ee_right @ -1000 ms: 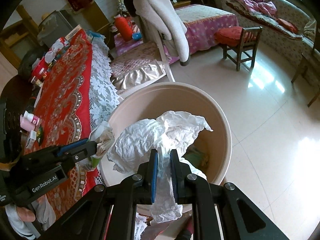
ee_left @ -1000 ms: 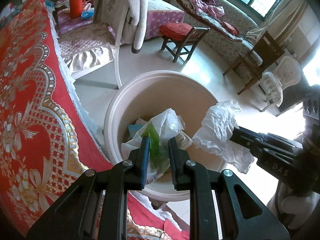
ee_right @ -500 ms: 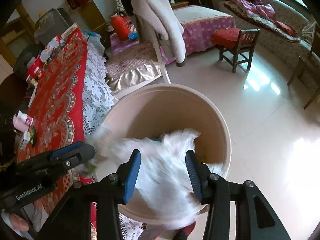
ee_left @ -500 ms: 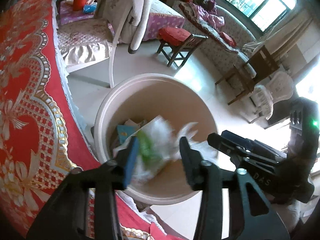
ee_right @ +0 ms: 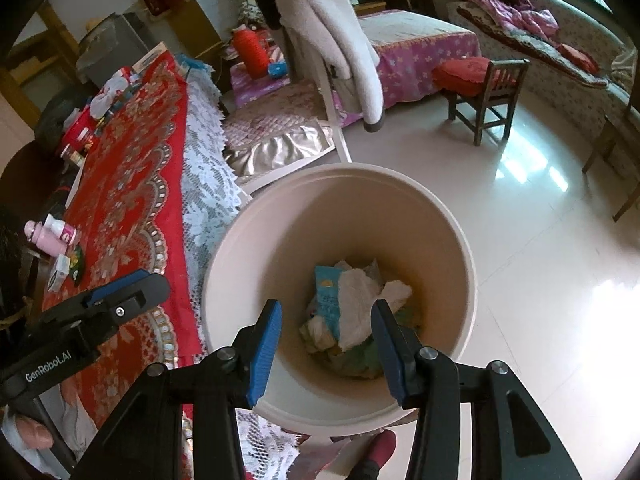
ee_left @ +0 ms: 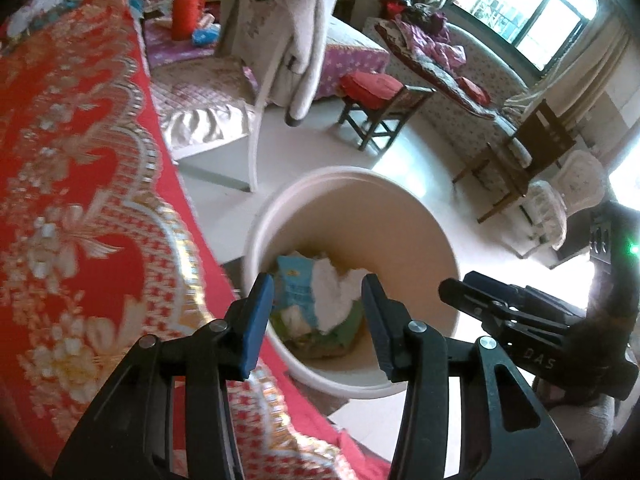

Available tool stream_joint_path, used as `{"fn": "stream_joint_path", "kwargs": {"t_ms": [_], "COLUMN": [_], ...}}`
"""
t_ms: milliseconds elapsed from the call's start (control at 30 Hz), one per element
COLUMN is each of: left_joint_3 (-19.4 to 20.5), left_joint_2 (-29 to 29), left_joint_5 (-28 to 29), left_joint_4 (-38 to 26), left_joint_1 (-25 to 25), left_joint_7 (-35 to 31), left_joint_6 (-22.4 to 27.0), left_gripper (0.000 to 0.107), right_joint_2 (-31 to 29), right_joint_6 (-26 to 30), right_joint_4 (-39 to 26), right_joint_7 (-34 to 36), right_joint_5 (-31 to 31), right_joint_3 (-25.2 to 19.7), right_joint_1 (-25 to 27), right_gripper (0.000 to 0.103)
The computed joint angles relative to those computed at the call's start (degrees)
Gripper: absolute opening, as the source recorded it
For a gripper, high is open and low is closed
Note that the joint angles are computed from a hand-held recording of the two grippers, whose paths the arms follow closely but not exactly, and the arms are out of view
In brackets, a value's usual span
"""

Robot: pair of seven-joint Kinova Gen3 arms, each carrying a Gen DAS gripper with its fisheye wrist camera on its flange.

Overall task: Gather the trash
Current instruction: 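Open the right tool to drop the tissue while the left tool drops the bag, then move both open tools back from the bin to the table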

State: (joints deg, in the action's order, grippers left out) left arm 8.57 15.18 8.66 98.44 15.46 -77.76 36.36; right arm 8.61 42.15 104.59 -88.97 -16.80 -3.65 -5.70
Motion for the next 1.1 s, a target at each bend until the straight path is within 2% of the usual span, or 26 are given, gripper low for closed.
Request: {"fn": "stream_joint_path", "kwargs": {"t_ms": [200, 500, 1100], "left_joint_3": [-1.96, -3.27, -7.75], "left_joint_2": [-3.02, -7.16, -15.48], "left_joint_5": [-2.95, -3.53, -2.62], "left_joint_4": [3.06, 6.9, 14.83], "left_joint_1": [-0.47, -4.58, -14.56], "left_joint_7": [2.47, 2.47, -1.51], "left_joint_6": [-0.98, -1.26, 0.08], "left_gripper": [0.044, 0.044, 0.044], "right_joint_2": [0.54, 2.15, 8.48], "right_joint_6": [0.32, 0.54, 2.73], "right_joint_4": [-1.8, -5.53, -14.05], "right_joint_7": [-1.53, -3.08, -5.76], "right_joint_5": [1.26, 2.4, 4.85], "right_joint_3": [-1.28, -3.05, -6.21], "right_joint_1": [-2.66, -6.72, -15.65], "right_gripper": [0.045, 0.045, 0.045]}}
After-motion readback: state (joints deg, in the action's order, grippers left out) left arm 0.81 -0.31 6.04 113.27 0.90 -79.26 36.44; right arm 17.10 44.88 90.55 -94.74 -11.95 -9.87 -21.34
